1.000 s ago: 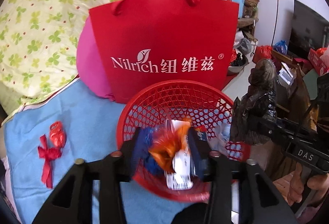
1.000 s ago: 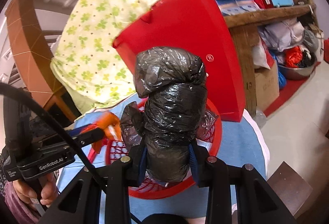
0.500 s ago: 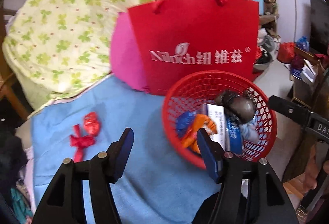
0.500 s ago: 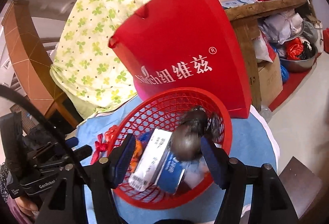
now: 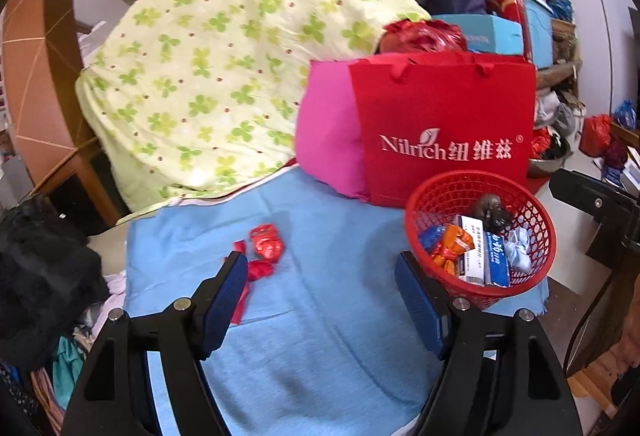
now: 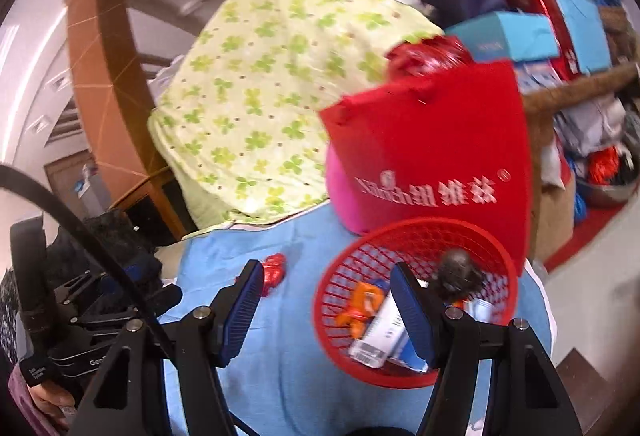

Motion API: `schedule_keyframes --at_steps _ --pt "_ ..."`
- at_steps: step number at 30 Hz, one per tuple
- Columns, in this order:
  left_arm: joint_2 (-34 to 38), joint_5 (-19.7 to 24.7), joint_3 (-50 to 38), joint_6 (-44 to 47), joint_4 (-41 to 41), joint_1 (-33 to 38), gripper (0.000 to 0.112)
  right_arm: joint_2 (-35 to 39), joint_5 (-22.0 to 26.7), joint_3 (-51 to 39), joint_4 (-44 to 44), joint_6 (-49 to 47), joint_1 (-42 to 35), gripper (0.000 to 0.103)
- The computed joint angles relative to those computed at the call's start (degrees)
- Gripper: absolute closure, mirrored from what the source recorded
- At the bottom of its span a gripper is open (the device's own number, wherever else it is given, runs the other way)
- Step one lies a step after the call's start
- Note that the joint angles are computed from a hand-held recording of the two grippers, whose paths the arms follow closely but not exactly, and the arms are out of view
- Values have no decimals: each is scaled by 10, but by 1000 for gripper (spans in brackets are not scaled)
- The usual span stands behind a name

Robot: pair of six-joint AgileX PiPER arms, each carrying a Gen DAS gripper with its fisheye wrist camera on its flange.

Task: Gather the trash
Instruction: 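Lower both grippers into the red basket and release the black and orange bags, then move both grippers back over the blanket toward the red ribbon bow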

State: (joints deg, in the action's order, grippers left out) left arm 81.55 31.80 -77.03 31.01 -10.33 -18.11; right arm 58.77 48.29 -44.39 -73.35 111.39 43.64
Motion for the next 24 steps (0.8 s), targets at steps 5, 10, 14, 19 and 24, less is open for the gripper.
schedule_keyframes --at_steps 5,10,14,19,24 --pt "-23 -4 14 15 -18 32 32 25 52 -45 -2 -17 60 33" --pt "-43 -6 28 56 -59 73 30 46 99 -85 -6 -30 110 33" --pt "-47 -5 37 91 -94 109 30 73 108 -113 -7 -43 128 33" --pt "-22 -8 56 139 -135 164 29 128 42 -136 5 -50 107 33" --pt "73 -10 56 132 -134 229 29 233 -71 -159 15 -68 67 33"
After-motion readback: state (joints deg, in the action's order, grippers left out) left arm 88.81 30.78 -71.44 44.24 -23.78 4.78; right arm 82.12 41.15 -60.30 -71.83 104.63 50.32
